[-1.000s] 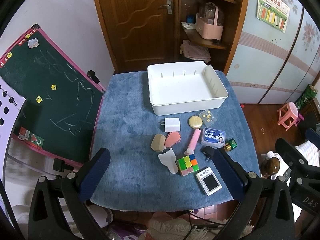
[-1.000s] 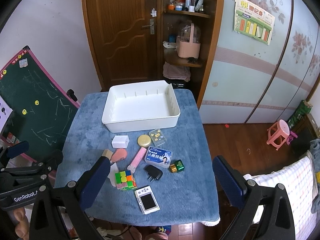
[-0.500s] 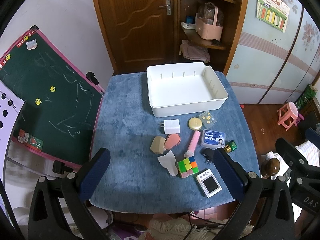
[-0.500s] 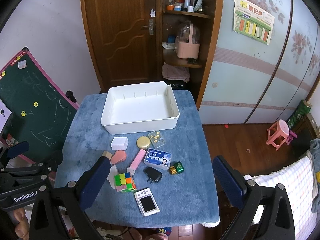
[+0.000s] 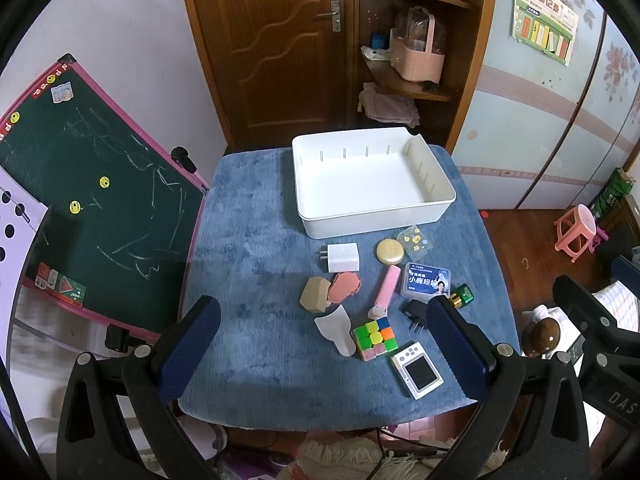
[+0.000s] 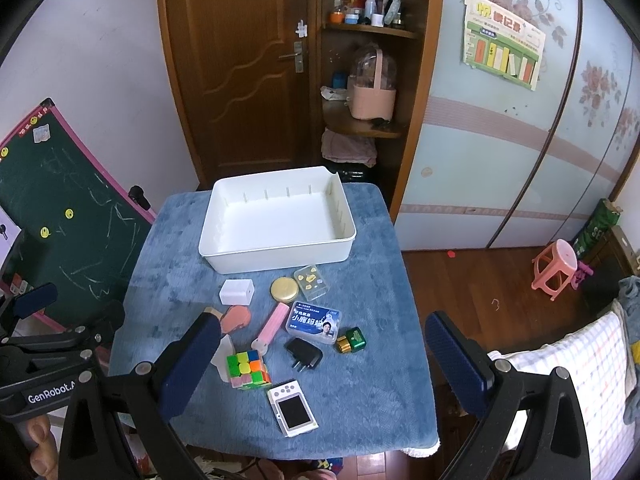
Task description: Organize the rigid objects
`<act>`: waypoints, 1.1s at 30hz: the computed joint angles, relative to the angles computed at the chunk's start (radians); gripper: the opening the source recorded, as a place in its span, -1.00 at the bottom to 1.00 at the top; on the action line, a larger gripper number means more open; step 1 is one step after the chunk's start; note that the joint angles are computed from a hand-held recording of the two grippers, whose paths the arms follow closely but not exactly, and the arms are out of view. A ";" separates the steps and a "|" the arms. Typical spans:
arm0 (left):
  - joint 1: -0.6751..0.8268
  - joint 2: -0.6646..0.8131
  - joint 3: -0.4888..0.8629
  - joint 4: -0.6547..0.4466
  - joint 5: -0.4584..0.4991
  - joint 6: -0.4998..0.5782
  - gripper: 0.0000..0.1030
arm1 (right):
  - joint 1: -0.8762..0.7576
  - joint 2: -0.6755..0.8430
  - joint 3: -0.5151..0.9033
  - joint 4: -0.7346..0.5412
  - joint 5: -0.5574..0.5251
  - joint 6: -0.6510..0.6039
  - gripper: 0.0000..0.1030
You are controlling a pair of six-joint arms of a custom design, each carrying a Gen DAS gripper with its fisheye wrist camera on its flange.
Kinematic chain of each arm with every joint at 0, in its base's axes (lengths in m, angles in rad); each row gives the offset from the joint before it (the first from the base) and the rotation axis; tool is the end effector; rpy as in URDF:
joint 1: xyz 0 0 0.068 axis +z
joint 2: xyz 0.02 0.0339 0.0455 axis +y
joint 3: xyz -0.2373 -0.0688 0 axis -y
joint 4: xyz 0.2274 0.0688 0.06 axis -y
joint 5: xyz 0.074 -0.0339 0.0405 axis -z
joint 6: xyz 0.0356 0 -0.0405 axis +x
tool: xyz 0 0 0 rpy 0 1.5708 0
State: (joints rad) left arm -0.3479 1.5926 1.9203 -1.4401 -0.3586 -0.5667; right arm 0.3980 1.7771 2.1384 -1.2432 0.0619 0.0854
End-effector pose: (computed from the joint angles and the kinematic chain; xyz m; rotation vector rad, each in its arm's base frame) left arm 0.2568 -0.0798 0.3845 -0.3890 2.5456 0.1534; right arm 0.3048 0.1258 0.3977 -0.3552 2.4294 0.1370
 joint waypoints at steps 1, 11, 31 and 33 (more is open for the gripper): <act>0.000 0.000 0.000 0.000 0.000 0.000 0.99 | 0.000 -0.001 -0.001 0.000 0.000 0.000 0.99; -0.001 -0.001 -0.002 0.001 0.000 0.000 0.99 | -0.004 0.002 -0.001 0.006 0.000 -0.003 0.99; 0.015 0.069 0.074 -0.009 0.018 0.019 0.99 | -0.006 -0.036 -0.080 0.042 0.003 0.001 0.99; 0.012 0.067 0.069 -0.009 0.017 0.016 0.99 | -0.007 -0.037 -0.081 0.043 0.003 -0.001 0.99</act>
State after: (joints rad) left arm -0.3356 1.6591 1.9894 -1.4493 -0.3416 -0.5509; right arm 0.3913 1.7398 2.0574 -1.2002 0.0653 0.0842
